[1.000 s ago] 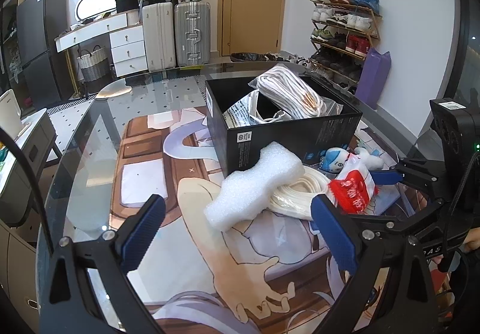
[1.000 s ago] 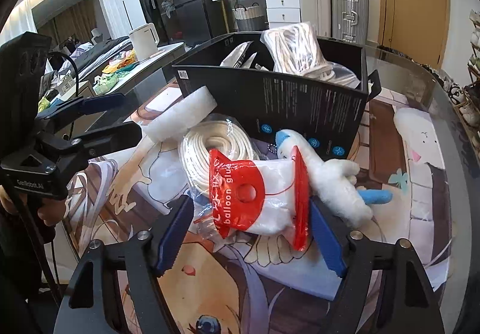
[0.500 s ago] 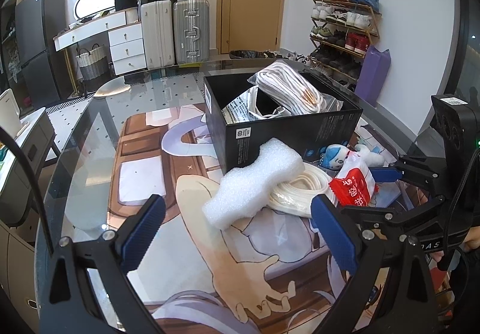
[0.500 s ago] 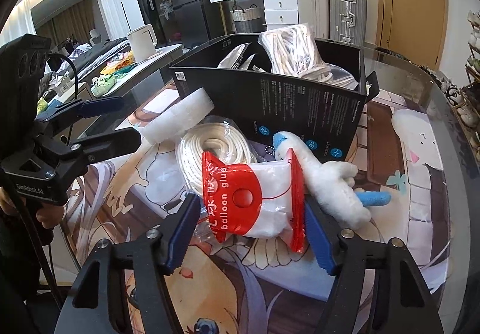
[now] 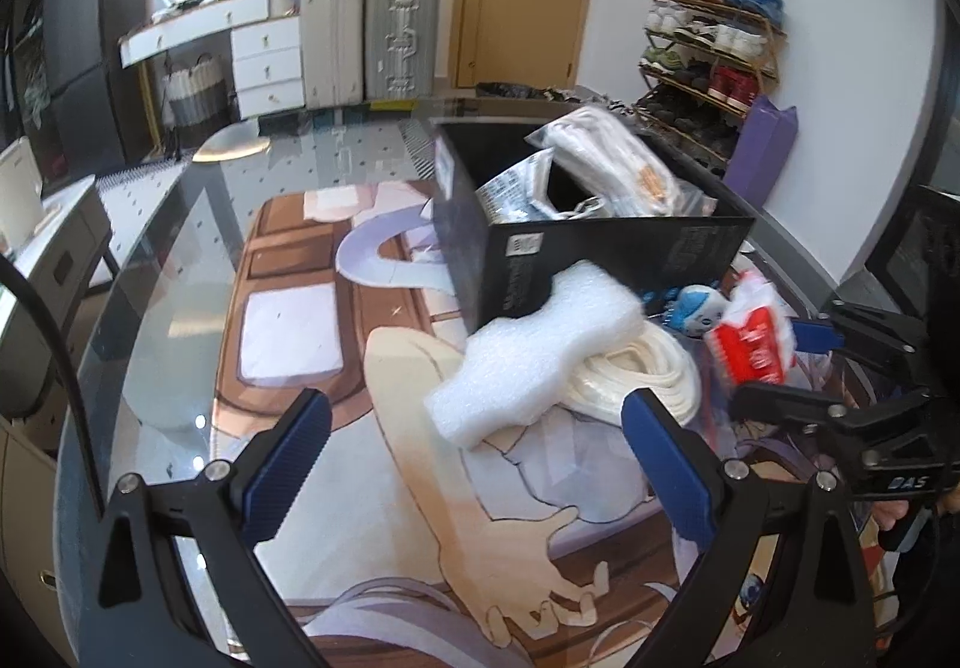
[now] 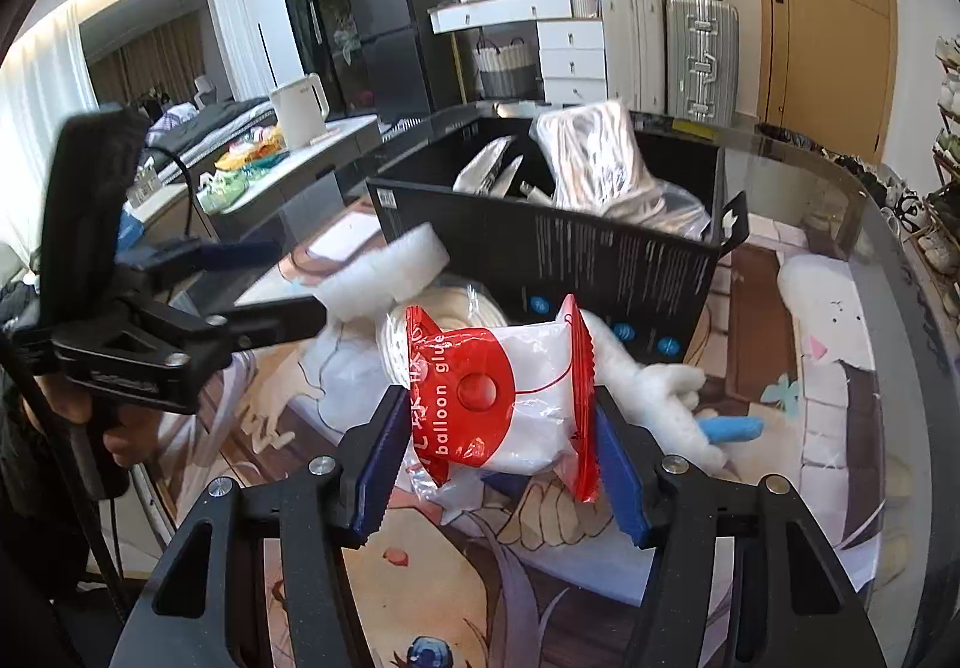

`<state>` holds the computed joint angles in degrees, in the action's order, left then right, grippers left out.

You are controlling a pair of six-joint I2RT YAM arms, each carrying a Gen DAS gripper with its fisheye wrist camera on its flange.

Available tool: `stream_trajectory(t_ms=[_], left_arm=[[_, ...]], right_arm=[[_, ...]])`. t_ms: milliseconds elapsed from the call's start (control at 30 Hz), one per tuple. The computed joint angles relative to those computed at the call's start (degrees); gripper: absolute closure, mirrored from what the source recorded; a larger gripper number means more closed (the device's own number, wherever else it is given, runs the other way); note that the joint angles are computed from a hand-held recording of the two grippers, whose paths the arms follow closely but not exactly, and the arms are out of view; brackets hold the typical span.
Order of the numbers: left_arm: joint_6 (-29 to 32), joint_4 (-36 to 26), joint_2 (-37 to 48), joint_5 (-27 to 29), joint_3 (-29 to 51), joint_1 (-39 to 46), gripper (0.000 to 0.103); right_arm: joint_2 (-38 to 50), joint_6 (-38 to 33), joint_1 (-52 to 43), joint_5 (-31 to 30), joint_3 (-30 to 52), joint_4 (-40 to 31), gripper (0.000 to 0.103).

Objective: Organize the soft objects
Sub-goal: 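Grasp the red balloon glue bag with right gripper while left gripper grasps the white foam block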

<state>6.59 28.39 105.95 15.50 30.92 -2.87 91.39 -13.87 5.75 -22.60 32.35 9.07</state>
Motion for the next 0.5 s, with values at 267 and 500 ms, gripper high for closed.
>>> stream_trajectory(t_ms=[267,500], left_arm=[[-3.8,-1.0,3.7,1.7,2.8,1.2,0.006],[-4.5,-0.1,4.9,2.5,3.4,0.6,0.013]], right_arm=[[-0.7,-0.1,-1.3,-0.6,-0.3,-0.1,0.043],[-1.1,0.1,-1.3,-1.0,-0.5,0.0,0.043]])
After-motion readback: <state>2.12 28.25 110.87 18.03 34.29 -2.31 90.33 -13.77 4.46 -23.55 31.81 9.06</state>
